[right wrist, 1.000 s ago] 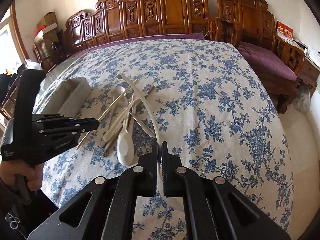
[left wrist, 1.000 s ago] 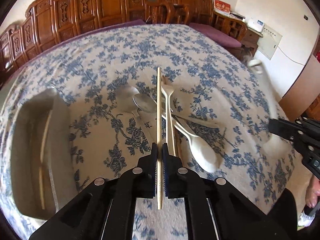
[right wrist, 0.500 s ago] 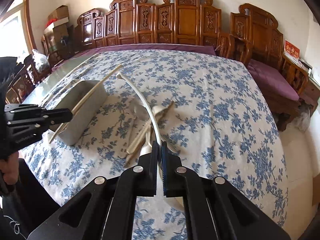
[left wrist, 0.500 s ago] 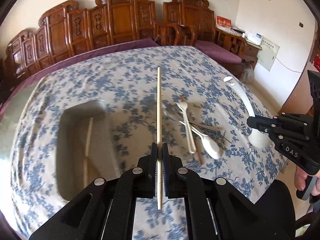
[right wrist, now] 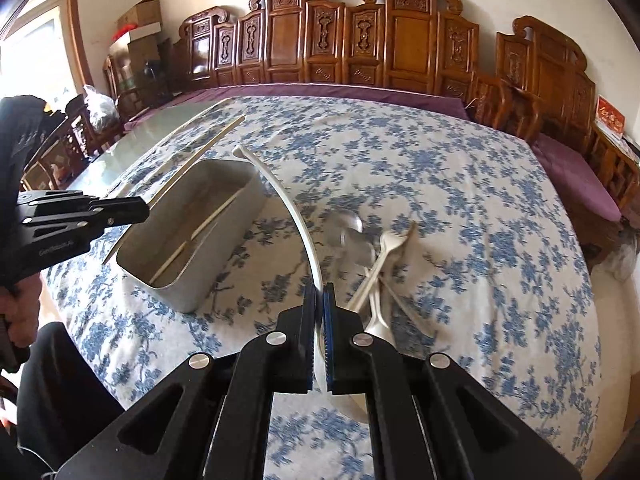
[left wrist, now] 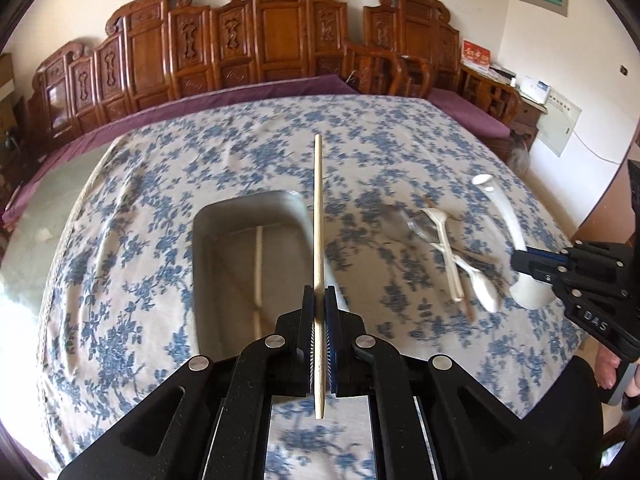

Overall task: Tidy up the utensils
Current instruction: 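Lower the pale chopstick into the metal tray and open the left gripper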

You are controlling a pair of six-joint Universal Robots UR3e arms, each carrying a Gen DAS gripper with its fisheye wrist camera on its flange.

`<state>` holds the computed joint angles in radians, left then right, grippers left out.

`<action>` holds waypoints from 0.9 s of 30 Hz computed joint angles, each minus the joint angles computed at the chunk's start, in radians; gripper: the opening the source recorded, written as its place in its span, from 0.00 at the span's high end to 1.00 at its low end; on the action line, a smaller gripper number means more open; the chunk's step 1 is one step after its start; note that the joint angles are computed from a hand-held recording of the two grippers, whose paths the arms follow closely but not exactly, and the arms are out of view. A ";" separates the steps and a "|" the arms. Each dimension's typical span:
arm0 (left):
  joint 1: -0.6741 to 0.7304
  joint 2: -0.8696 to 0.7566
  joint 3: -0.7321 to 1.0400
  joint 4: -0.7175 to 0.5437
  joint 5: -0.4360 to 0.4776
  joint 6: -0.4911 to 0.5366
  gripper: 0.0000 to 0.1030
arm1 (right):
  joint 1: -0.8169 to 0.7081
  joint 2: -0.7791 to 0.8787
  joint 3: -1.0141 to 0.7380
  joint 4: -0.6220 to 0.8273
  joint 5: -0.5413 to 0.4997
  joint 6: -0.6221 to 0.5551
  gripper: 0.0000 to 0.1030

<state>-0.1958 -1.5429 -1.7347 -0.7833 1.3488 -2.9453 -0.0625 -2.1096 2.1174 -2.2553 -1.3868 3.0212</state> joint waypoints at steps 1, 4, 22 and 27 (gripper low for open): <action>0.018 -0.012 0.005 -0.008 -0.007 0.009 0.96 | 0.020 0.026 -0.009 -0.016 -0.010 0.013 0.95; 0.051 -0.041 0.010 -0.019 -0.016 0.025 0.96 | 0.049 0.066 -0.024 -0.039 -0.022 0.034 0.95; 0.091 -0.150 0.038 -0.051 0.004 0.033 0.96 | 0.171 0.190 -0.090 -0.089 -0.077 0.115 0.95; 0.134 -0.096 0.010 -0.053 -0.031 0.048 0.88 | 0.223 0.261 -0.149 -0.109 -0.094 0.152 0.95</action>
